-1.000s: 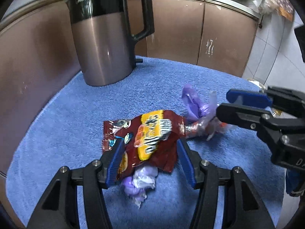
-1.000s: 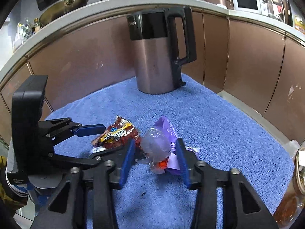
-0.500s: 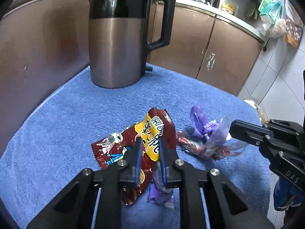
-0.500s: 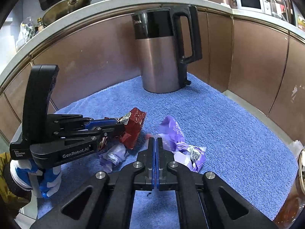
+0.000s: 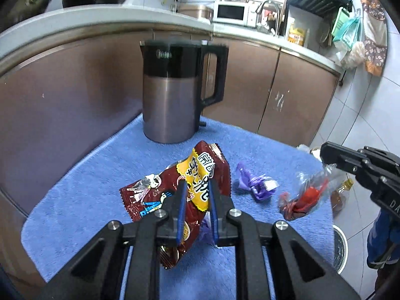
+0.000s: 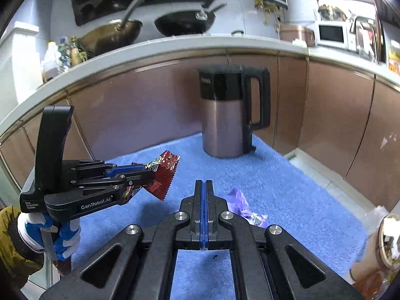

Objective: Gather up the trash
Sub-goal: 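Carry the snack bag and plastic wrapper over the white bin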

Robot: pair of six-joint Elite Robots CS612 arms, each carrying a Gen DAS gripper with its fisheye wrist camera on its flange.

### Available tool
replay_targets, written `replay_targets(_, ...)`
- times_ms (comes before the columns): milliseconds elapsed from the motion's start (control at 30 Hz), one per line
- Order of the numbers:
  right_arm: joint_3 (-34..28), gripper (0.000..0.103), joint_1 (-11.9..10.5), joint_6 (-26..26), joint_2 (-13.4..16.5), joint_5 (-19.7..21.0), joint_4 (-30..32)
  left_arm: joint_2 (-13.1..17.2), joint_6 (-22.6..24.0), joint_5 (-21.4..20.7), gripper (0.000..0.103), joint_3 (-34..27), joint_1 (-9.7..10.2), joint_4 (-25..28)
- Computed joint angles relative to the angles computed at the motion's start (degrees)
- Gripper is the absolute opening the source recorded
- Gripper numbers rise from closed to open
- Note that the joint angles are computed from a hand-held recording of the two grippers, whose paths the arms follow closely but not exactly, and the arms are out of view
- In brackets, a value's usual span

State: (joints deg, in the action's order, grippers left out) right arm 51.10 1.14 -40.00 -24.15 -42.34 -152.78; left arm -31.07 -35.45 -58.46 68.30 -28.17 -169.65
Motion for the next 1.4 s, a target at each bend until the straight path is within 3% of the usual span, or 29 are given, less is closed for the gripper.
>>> replay_targets(400, 12.5, 0.000, -3.2, 2.2, -7.9, 5.0, -13.2, -5.8, 3.7, 7.9, 0.015, 6.5, -4.77, -5.9)
replay_targets(700, 17.5, 0.000, -6.8, 8.0, -10.3, 4.9, -21.3, -4.4, 9.5, 5.0, 0.015, 3.1, -7.04, -7.8)
replay_targets(867, 18.9, 0.000, -9.3, 13.5, -10.4, 2.4, -25.9, -1.1, 12.9, 0.1, 0.015, -3.0, -7.93, -6.6)
replay_targets(1067, 17.7, 0.000, -11.9, 20.0, -8.5, -2.8, -28.1, 4.8, 16.9, -7.0, 0.015, -14.0, -9.14, -1.6)
replay_targets(1167, 16.6, 0.000, -13.0, 23.0, -7.3, -5.2, -28.0, 8.6, 18.3, -10.8, 0.015, -21.0, -9.55, 2.8)
replay_targets(1400, 14.3, 0.000, -14.8, 27.3, -4.1, -11.8, -25.5, 20.4, 18.7, -21.2, 0.016, -43.0, -9.80, 19.0)
